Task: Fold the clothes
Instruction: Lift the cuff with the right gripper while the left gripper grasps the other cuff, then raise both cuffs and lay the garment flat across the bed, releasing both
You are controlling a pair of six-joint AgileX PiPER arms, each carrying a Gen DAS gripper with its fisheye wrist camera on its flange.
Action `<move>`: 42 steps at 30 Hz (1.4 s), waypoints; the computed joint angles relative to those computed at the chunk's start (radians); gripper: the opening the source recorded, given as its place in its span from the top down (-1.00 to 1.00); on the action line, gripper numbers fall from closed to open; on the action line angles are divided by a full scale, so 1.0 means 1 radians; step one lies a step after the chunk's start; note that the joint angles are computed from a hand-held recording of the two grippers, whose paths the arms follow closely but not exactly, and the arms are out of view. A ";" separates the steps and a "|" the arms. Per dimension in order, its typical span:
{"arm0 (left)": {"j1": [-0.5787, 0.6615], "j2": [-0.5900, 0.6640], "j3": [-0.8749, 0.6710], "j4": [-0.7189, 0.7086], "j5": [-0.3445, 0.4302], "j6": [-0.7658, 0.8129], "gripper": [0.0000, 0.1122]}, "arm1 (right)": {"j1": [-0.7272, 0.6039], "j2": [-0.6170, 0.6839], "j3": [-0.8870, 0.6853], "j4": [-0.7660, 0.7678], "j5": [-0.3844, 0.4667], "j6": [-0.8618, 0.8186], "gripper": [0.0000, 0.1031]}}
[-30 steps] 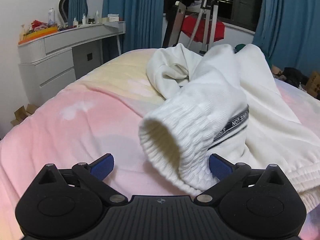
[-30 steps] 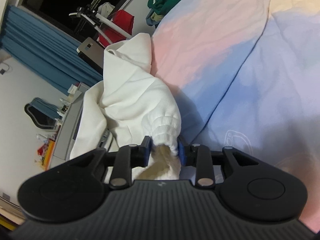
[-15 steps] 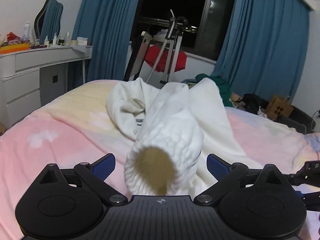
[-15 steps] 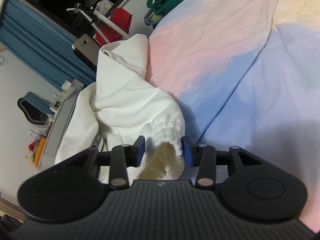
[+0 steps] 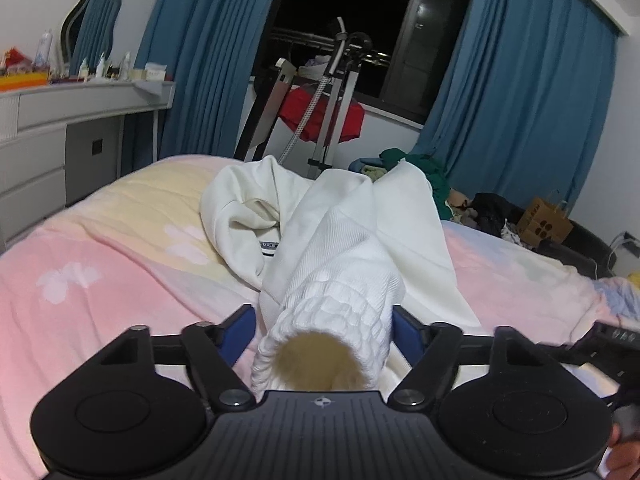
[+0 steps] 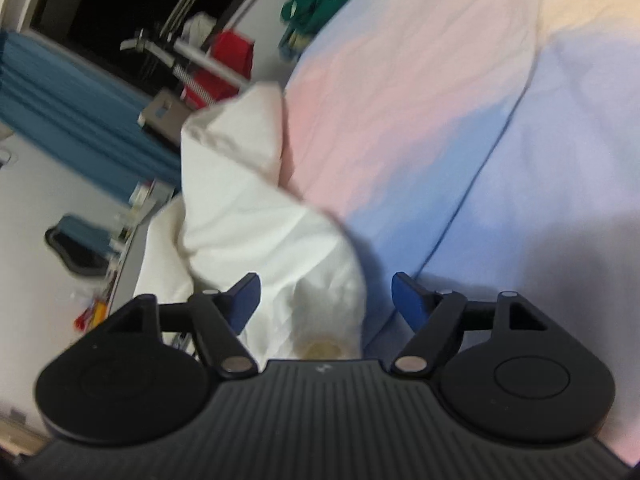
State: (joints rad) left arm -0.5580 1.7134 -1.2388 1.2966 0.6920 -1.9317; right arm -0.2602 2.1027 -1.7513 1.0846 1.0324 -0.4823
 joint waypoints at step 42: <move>1.083 0.108 -0.437 -1.103 -0.055 1.566 -0.07 | 0.798 -0.139 0.266 0.209 -0.172 -0.078 0.09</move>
State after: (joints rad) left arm 0.5255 1.8211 -1.6758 0.1933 0.6369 -0.3654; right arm 0.5382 1.9639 -1.4858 1.2938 0.8605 -0.5604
